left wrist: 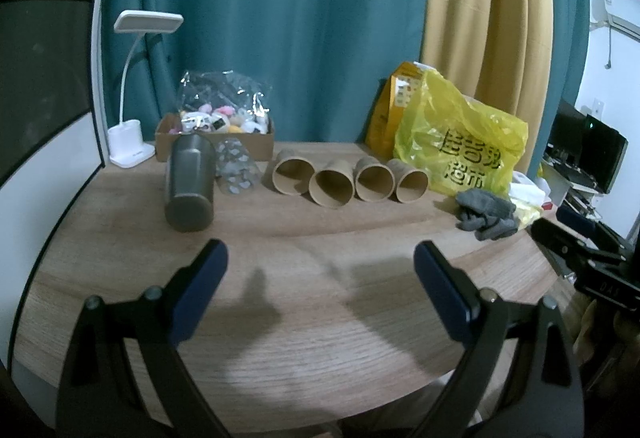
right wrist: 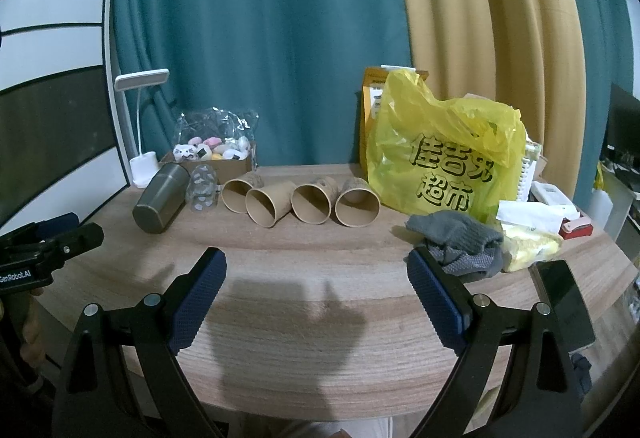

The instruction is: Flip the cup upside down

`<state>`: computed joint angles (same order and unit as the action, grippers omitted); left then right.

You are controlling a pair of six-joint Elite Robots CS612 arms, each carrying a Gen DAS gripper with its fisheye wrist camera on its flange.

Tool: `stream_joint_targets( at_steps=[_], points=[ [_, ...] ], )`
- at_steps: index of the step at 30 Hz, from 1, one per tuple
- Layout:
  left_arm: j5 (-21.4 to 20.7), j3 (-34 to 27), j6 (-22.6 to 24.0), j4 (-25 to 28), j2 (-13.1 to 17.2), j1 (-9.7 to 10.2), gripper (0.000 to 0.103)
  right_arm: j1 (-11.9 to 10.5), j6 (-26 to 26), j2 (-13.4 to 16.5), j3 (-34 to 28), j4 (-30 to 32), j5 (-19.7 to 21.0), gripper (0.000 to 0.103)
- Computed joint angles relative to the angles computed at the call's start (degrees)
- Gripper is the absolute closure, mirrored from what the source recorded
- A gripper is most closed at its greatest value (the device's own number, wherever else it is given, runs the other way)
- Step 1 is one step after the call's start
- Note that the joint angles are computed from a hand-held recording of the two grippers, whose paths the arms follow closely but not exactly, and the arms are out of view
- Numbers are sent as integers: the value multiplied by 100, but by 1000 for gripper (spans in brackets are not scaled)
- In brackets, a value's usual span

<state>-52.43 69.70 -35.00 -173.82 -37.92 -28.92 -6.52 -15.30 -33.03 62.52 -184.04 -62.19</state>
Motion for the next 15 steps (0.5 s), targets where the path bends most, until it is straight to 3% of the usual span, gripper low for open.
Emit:
stream_joint_targets(
  at_steps=[15],
  points=[
    [10, 10, 8, -14, -4, 2, 8, 19, -12, 24, -47, 21, -10, 9]
  ],
)
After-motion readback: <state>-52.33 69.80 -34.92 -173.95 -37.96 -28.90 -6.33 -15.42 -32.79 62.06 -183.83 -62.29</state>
